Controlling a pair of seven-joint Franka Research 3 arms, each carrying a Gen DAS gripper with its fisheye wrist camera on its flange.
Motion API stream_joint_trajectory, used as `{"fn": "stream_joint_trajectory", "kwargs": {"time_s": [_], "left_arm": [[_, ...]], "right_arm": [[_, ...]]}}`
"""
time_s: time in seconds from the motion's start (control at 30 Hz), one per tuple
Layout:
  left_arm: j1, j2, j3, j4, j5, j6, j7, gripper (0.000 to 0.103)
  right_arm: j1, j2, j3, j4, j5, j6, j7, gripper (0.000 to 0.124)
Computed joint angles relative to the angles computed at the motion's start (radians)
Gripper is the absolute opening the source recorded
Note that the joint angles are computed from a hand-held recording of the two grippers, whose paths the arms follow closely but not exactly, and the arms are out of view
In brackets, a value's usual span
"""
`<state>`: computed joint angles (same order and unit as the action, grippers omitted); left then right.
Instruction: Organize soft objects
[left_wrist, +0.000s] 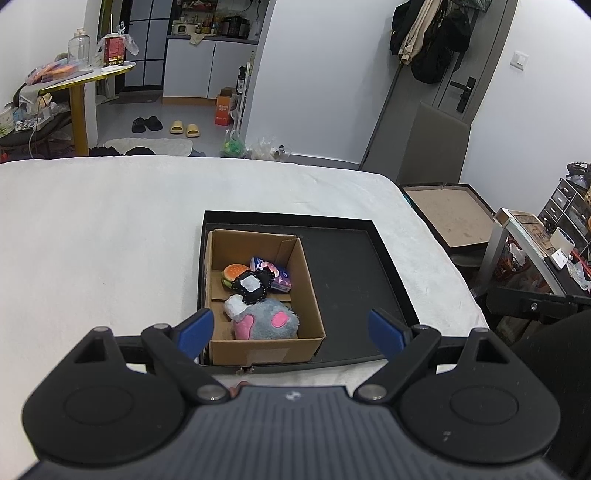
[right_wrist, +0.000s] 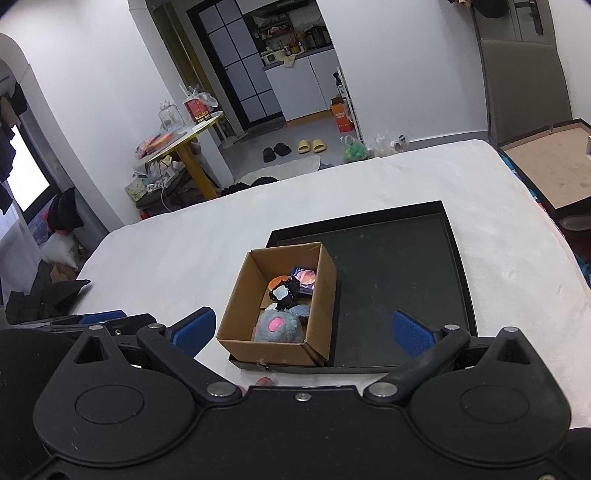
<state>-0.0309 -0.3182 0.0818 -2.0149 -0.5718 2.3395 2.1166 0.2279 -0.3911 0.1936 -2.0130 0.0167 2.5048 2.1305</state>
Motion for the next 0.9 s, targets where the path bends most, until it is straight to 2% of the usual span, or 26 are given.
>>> {"fn": "stream_joint_trajectory", "kwargs": {"time_s": [0.9], "left_arm": [[0.002, 0.005, -0.001, 0.001, 0.002, 0.002, 0.003, 0.089]], "right_arm": [[0.002, 0.013, 0.010, 0.033, -0.047, -0.035, 0.030, 0.103]]}}
